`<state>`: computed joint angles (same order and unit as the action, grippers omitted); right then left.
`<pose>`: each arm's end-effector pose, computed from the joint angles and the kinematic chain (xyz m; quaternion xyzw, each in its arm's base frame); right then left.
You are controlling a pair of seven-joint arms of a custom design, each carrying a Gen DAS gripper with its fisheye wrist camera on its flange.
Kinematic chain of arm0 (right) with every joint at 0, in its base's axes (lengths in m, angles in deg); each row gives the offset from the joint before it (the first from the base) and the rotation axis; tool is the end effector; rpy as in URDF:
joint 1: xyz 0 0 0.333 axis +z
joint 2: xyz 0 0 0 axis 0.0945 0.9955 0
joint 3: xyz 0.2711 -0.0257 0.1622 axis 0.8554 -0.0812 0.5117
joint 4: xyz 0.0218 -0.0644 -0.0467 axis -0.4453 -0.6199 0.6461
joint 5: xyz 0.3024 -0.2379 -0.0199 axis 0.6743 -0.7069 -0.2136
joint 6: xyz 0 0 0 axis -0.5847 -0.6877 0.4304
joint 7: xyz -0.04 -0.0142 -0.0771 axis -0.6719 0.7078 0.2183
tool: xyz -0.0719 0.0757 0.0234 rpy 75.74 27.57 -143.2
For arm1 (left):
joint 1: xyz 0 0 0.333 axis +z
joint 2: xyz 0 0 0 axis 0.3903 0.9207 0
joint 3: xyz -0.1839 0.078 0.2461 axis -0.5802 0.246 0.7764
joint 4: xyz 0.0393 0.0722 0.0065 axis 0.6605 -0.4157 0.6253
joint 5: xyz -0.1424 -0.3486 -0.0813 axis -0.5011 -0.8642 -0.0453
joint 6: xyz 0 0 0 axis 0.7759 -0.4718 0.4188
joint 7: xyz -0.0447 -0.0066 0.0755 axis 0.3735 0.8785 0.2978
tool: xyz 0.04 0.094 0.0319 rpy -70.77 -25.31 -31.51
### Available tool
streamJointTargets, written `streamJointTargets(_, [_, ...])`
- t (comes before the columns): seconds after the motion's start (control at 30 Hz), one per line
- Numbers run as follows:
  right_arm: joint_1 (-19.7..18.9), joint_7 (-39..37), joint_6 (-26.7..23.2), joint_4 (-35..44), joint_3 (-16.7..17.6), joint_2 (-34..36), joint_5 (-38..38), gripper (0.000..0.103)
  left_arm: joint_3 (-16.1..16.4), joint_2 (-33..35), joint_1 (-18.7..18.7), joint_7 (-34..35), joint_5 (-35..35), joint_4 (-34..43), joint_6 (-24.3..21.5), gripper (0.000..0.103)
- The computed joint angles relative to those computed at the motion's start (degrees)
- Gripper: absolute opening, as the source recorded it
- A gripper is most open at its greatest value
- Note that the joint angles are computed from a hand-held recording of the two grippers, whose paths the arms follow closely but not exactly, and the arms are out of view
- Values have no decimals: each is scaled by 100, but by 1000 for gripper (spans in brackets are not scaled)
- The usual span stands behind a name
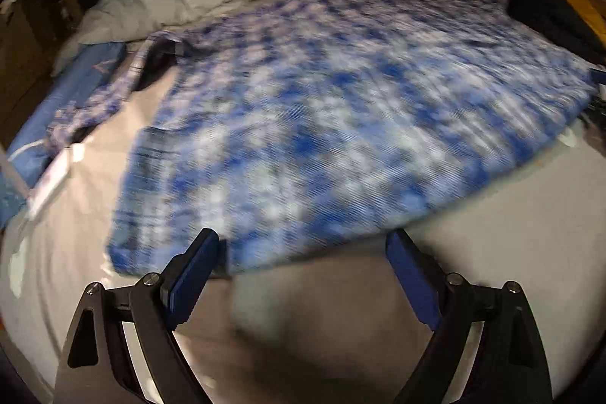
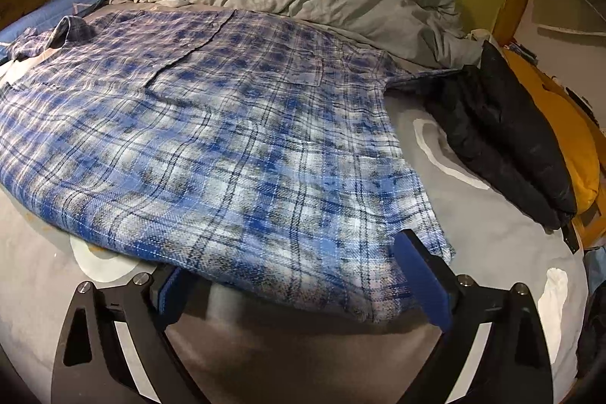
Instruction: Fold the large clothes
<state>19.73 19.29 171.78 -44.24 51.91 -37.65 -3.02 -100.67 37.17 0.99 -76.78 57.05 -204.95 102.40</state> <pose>0.6625 0.1874 0.4453 -0.8312 0.3823 -0.2833 0.2876 0.4418 -0.3244 0.4749 -0.7585 0.5606 -0.1013 0.3165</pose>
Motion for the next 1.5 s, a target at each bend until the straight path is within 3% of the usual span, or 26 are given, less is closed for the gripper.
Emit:
streamJointTargets(0.1, [-5, -10, 5, 23, -7, 24, 3, 96, -34, 101, -16, -357, 459, 107, -744, 91])
streamJointTargets(0.13, [115, 105, 55, 19, -152, 41, -113, 96, -42, 96, -37, -478, 617, 88, -952, 88])
streamJointTargets(0.2, [630, 704, 103, 83, -805, 141, -613, 96, -23, 27, -44, -634, 747, 0, -1082, 79])
streamJointTargets(0.23, [734, 950, 72, 152, -976, 207, -796, 96, 19, -96, -8, -725, 737, -141, -922, 71])
streamJointTargets(0.3, [509, 979, -83, 283, -774, 262, -715, 95, 73, -305, 68, -822, 695, -390, -477, 50])
streamJointTargets(0.33, [357, 915, -97, 297, -612, 254, -636, 90, 76, -350, 104, -789, 642, -441, -366, 26])
streamJointTargets(0.37, [295, 880, -48, 274, -546, 237, -630, 85, 66, -360, 130, -741, 576, -451, -317, 9])
streamJointTargets(0.4, [123, 681, 17, 241, -337, 220, -539, 66, 71, -380, 161, -688, 514, -476, -231, 8])
streamJointTargets(0.43, [42, 562, 1, 219, -240, 197, -494, 31, 36, -371, 172, -724, 521, -452, -246, 5])
streamJointTargets(0.5, [-151, 370, -82, 200, -15, 158, -257, 4, 1, -449, 188, -827, 528, -485, -194, 5])
streamJointTargets(0.8, [-936, -868, 191, -511, 839, -514, 1142, 2, -224, -1004, 136, -1010, 279, -708, -272, 4])
streamJointTargets(0.93, [-1046, -1406, -112, -936, 792, -942, 1795, 2, -327, -1263, -16, -824, -226, -817, -218, 4])
streamJointTargets(1.13, [-826, -1682, -539, -1063, 379, -1111, 2124, 3, -366, -1170, -42, -493, -579, -567, -359, 4])
streamJointTargets(1.37, [-664, -1293, -1164, -192, 128, -762, 2074, 10, -262, -1049, 159, -183, -350, -65, -614, 8])
streamJointTargets(1.5, [-758, -1097, -1849, 951, 177, -245, 2038, 14, -25, -793, 349, 551, -373, 403, -528, 8])
